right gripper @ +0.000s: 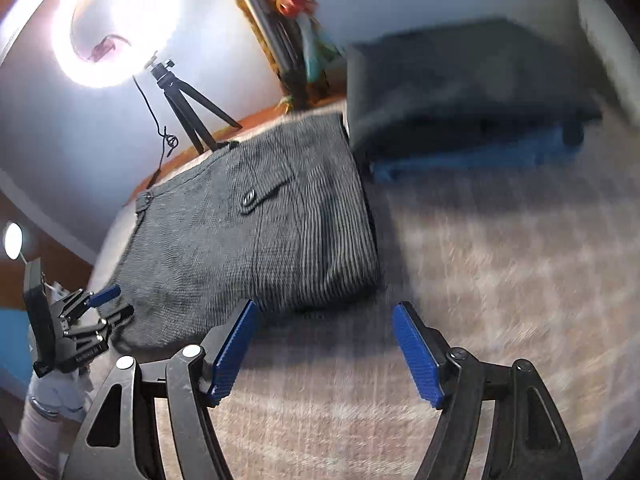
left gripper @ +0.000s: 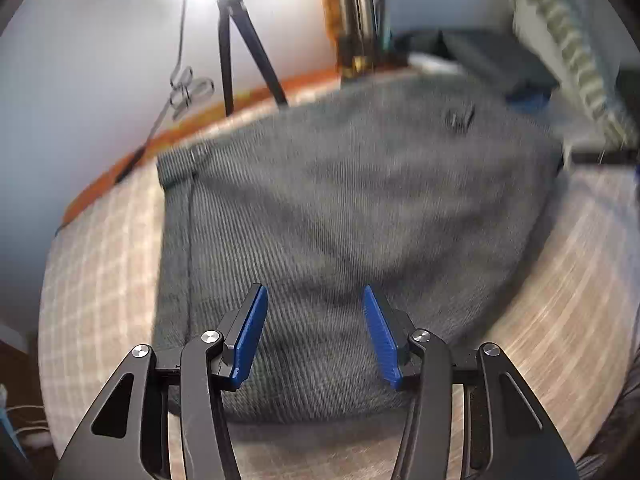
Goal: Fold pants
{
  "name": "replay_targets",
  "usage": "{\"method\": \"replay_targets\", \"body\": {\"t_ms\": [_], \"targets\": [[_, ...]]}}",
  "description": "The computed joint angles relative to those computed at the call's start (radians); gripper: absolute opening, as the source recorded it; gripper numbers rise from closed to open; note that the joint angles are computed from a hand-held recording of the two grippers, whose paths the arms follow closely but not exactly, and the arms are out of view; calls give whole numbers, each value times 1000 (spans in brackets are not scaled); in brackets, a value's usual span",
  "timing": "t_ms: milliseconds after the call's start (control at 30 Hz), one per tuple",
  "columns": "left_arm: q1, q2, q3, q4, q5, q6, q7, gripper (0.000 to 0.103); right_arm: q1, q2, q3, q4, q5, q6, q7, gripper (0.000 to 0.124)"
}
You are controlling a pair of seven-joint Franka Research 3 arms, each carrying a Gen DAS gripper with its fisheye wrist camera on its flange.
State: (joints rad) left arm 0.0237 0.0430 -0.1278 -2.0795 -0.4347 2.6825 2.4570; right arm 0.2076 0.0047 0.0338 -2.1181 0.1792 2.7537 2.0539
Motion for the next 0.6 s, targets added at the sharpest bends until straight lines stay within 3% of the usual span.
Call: {"method": "replay_targets", "body": {"t_ms": [67, 167, 267, 400, 433, 533, 600], "targets": [[-7, 9, -3, 22, 21, 42, -31, 49, 2, 19, 5, -4, 125, 29, -79, 74], [-7, 57, -10, 93, 49, 23, -108, 49, 1, 52, 16, 1, 305, 90, -193, 74], [-28, 136, -3, 147, 228, 57, -271, 49, -5, 86, 33, 18, 471, 144, -270, 74], [-20, 198, -12, 166, 356, 48, -374, 51, -15, 95, 52, 7, 649, 229, -316, 72], [2, 197, -37, 146, 329, 92, -349, 51, -11, 99, 48, 8, 652, 242, -295, 68], [20, 179, -49, 141, 339, 79, -380, 51, 10, 124, 20, 28, 543, 245, -149, 36], [48, 146, -88, 121, 265, 89, -321, 50, 29, 142, -2, 45, 449, 238, -54, 31]]}}
